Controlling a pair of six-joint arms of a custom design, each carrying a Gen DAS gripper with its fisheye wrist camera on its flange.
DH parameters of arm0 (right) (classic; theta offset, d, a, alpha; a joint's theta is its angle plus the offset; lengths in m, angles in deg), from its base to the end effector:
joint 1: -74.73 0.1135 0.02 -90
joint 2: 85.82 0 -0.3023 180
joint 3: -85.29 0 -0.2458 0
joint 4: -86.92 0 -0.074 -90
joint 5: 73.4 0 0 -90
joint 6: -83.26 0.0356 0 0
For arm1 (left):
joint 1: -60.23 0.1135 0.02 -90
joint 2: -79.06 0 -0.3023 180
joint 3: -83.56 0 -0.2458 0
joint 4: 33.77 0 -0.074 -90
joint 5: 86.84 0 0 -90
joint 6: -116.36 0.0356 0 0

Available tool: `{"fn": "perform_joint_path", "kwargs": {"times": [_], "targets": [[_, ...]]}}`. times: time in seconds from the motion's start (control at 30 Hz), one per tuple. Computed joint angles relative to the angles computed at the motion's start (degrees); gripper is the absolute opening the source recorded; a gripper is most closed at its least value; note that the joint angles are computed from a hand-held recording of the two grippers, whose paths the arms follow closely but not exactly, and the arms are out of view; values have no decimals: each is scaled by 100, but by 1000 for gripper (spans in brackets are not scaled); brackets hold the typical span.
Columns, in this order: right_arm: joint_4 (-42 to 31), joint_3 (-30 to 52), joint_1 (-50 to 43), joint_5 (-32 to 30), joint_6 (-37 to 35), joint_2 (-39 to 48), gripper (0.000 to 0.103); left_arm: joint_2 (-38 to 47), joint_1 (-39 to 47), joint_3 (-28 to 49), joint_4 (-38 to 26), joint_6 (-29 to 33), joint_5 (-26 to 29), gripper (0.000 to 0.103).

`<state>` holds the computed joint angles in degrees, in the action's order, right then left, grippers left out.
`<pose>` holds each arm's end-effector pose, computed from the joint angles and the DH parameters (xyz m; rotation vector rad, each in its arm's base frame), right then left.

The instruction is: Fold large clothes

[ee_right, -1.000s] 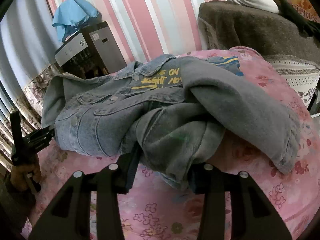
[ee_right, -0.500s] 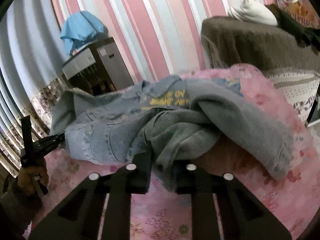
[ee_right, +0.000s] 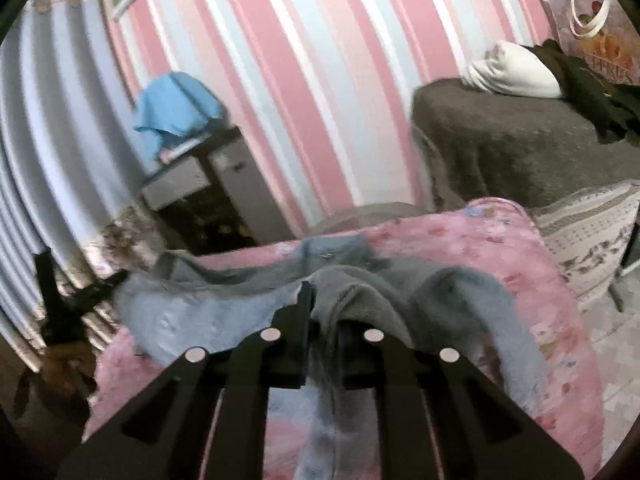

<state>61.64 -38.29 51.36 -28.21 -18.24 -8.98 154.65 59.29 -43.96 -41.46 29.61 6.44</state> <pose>0.2402 -0.0765 0.2511 -0.1352 2.1539 0.5776 0.2649 -0.0064 0.2537 0.1113 2.1046 -0.0362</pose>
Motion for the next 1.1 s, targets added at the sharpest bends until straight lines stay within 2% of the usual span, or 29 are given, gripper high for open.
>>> {"fn": "perform_joint_path", "kwargs": {"times": [0.03,0.07,0.1,0.17,0.2,0.27,0.37,0.4,0.47,0.53,0.6,0.67,0.8,0.87,0.9,0.93,0.97,1.03,1.1], "targets": [[159,93,148,336,74,355,16,504,-181,257,-6,165,-477,18],[291,75,189,430,113,536,25,730,-206,318,1,199,-627,19],[296,90,193,462,39,714,34,926,-195,341,3,180,-699,20],[336,-106,179,467,-186,796,46,1070,-73,43,191,171,-549,35],[341,-311,85,318,-377,736,53,1045,-14,-148,318,171,-504,39],[318,-691,-70,239,-834,558,60,862,222,-755,725,92,-308,62],[423,-1452,-553,58,-1538,70,70,346,654,-1857,1493,-17,35,84],[419,-1576,-696,15,-1690,32,81,198,704,-2034,1487,-7,75,86],[473,-1914,-1096,-77,-2095,-56,90,-158,802,-2477,1497,-7,167,86],[461,-2132,-1490,-252,-2466,-56,90,-575,839,-2868,1444,114,201,88],[74,-2116,-1862,-500,-3111,215,90,-984,957,-3073,1120,222,410,91],[-343,-2061,-2204,-661,-3808,435,90,-1431,1488,-3267,698,442,1024,92],[-1451,-1833,-2783,-677,-5318,774,90,-2579,2355,-3351,-577,1418,1714,93],[-1523,-1912,-2817,-472,-5805,865,90,-2900,2189,-3502,-723,1606,1534,94],[-1350,-2007,-2736,-363,-5826,875,90,-2920,2000,-3581,-639,1591,1385,94],[-1020,-2151,-2597,-267,-5606,787,90,-2782,1523,-3692,-310,1432,995,94],[-471,-2332,-2356,-146,-5111,708,90,-2660,1048,-3757,-54,1200,581,94],[-1,-2464,-1929,-141,-4561,668,90,-2168,230,-3800,517,703,-52,94],[786,-2712,-1392,158,-3787,449,90,-1521,-281,-3714,922,287,-435,93]]}}
